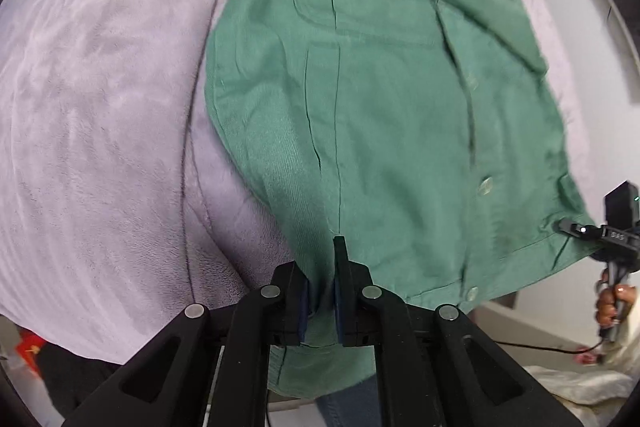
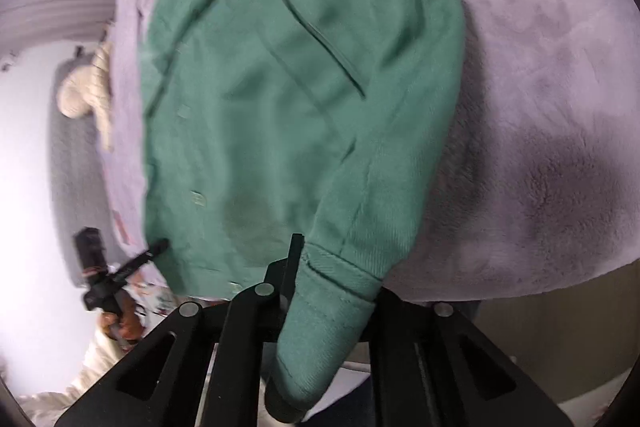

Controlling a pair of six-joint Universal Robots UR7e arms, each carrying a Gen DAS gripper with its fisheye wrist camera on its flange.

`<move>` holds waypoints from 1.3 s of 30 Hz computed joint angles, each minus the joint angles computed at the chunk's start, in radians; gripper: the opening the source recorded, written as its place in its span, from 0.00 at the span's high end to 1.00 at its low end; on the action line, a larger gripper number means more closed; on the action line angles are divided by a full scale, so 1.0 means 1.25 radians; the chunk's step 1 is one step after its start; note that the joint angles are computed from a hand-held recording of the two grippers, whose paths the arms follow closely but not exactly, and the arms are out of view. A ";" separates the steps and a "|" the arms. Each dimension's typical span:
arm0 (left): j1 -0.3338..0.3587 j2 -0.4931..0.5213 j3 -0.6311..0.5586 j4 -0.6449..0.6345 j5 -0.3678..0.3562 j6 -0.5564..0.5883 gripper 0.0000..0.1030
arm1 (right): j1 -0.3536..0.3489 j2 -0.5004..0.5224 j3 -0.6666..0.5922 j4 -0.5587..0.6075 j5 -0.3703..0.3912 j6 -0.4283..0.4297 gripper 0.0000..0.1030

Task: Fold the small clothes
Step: 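Grasp the green shirt's hem with both grippers, then lift the held hem and fold it over toward the collar with both grippers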

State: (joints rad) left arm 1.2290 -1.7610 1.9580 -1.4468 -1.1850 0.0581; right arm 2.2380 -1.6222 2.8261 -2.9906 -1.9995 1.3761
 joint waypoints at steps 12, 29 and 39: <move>0.023 0.248 -0.317 -0.038 -0.178 0.074 0.90 | 0.061 0.073 -0.137 -0.258 -0.198 -0.134 0.90; -0.077 0.355 -0.268 -0.318 0.110 0.056 0.89 | -0.428 0.002 -0.217 -0.247 0.202 -0.448 0.91; -0.058 0.369 -0.227 -0.345 0.172 0.031 0.04 | -0.609 0.003 -0.233 -0.211 0.298 -0.474 0.91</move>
